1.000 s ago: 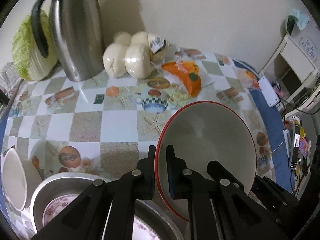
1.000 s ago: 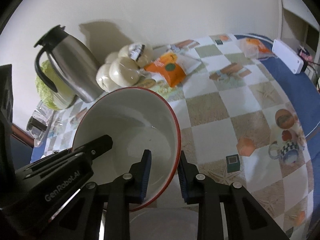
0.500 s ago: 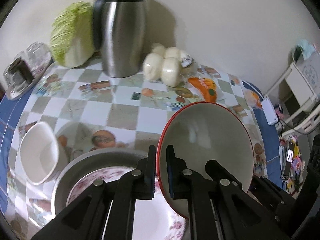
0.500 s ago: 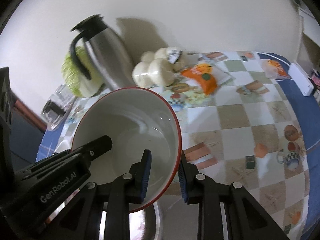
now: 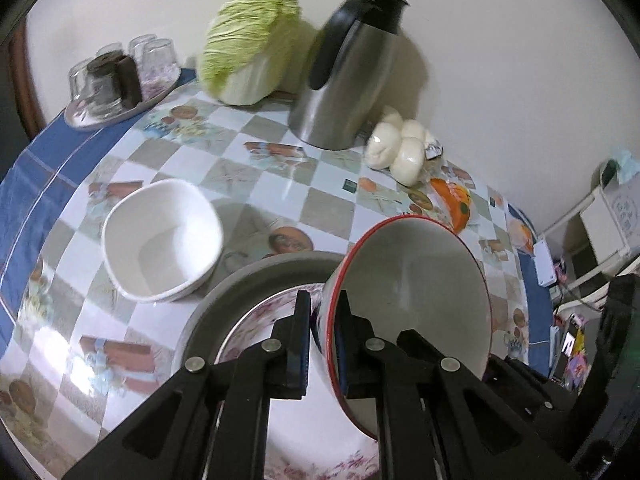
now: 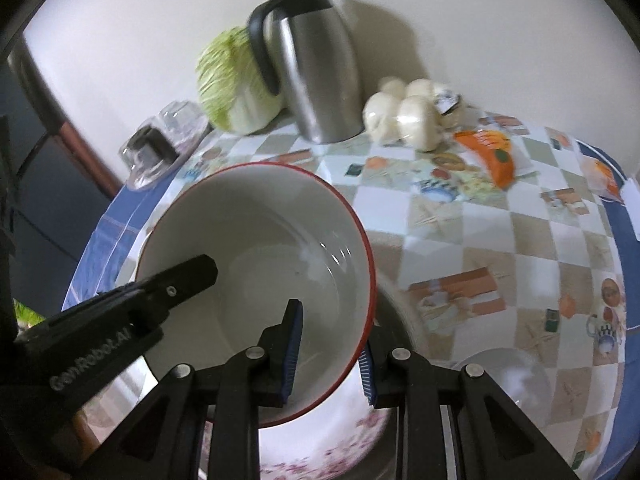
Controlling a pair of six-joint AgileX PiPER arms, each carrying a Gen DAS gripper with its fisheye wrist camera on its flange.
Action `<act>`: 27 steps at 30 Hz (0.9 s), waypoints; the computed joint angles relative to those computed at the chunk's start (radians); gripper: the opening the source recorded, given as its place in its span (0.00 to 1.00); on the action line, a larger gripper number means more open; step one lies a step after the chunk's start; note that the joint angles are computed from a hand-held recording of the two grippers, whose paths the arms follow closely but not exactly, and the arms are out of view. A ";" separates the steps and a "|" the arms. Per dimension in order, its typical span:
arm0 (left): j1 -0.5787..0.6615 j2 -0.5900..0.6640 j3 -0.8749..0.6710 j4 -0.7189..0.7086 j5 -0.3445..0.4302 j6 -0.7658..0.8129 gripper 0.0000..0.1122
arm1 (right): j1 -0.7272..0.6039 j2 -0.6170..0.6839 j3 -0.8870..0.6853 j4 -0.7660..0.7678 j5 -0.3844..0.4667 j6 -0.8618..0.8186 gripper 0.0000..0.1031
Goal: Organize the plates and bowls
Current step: 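Lift the red-rimmed bowl with both grippers and carry it over the basin, then lower the red-rimmed bowl onto the floral plate inside the basin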
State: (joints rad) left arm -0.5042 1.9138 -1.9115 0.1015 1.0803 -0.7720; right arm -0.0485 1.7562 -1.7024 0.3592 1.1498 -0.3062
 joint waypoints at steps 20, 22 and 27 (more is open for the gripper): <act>0.056 -0.257 0.512 -0.156 -0.304 -0.002 0.10 | 0.151 -0.102 0.160 -0.176 0.014 0.108 0.27; 0.065 -0.263 0.532 -0.186 -0.328 0.020 0.10 | 0.156 -0.109 0.177 -0.186 0.010 0.119 0.27; 0.072 -0.256 0.537 -0.226 -0.346 0.057 0.10 | 0.162 -0.124 0.193 -0.213 0.002 0.146 0.27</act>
State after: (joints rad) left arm -0.4324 1.6579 -1.3744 -0.1243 0.7346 -0.7151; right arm 0.1136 1.6322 -1.5095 0.1459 1.1514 -0.1602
